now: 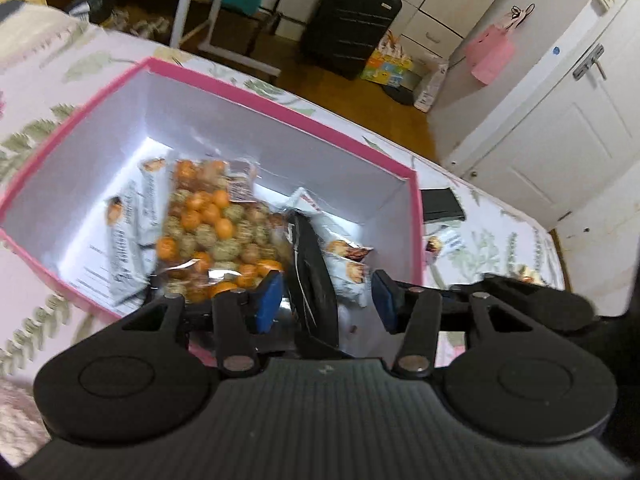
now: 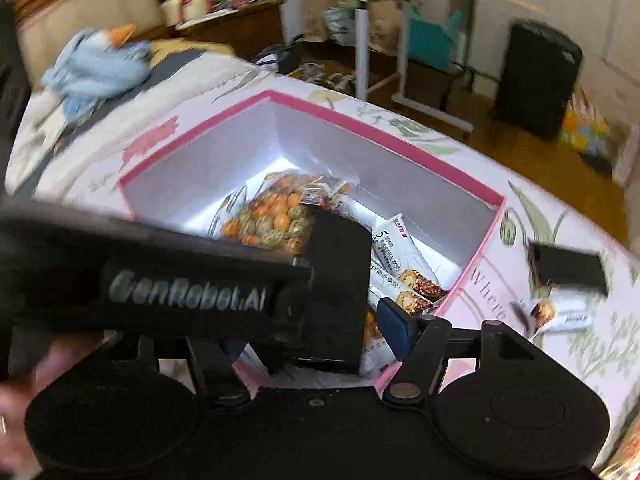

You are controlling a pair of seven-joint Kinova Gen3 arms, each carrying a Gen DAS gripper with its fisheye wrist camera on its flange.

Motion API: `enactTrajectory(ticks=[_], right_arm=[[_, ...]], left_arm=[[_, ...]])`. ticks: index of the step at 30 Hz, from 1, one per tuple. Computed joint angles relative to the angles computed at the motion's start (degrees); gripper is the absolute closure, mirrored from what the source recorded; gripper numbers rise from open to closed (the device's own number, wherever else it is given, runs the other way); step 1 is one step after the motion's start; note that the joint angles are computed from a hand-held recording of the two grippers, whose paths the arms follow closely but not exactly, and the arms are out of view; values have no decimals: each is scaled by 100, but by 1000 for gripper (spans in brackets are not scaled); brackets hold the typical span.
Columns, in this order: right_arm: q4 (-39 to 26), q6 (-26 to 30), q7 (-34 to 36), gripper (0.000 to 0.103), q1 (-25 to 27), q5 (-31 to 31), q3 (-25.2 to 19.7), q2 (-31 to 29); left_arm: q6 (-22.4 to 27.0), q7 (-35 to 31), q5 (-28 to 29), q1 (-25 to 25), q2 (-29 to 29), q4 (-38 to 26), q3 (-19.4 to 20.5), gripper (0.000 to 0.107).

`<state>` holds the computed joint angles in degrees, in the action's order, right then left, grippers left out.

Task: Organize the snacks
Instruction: 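Carry the black packet into the pink box and open the right gripper, then grasp the flat black bar with the right gripper while the left gripper grasps the white snack bar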

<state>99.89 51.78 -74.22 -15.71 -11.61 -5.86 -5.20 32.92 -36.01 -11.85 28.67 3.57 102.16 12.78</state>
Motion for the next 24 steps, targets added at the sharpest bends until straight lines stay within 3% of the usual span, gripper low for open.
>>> enactTrajectory(ticks=[2, 6, 9, 12, 19, 24], right_arm=[[40, 52, 21, 29, -7, 159, -28, -199], [-35, 310, 112, 28, 79, 189, 116, -510], [-81, 480, 354, 28, 201, 100, 355, -791], [-292, 806, 853, 28, 731, -251, 457, -962], [-1608, 2437, 658, 28, 451, -968, 1859, -494], [-2607, 3318, 407, 28, 1428, -948, 1438, 167]], left_arm=[[-113, -23, 129, -225, -161, 153, 151, 58], [-185, -649, 900, -285, -494, 316, -38, 58], [-43, -651, 796, -364, -663, 245, 152, 58], [146, -578, 573, -352, -711, 42, 334, 59], [717, -538, 251, -58, -391, -754, 547, 59], [947, -595, -45, 372, 31, -1326, 532, 59]])
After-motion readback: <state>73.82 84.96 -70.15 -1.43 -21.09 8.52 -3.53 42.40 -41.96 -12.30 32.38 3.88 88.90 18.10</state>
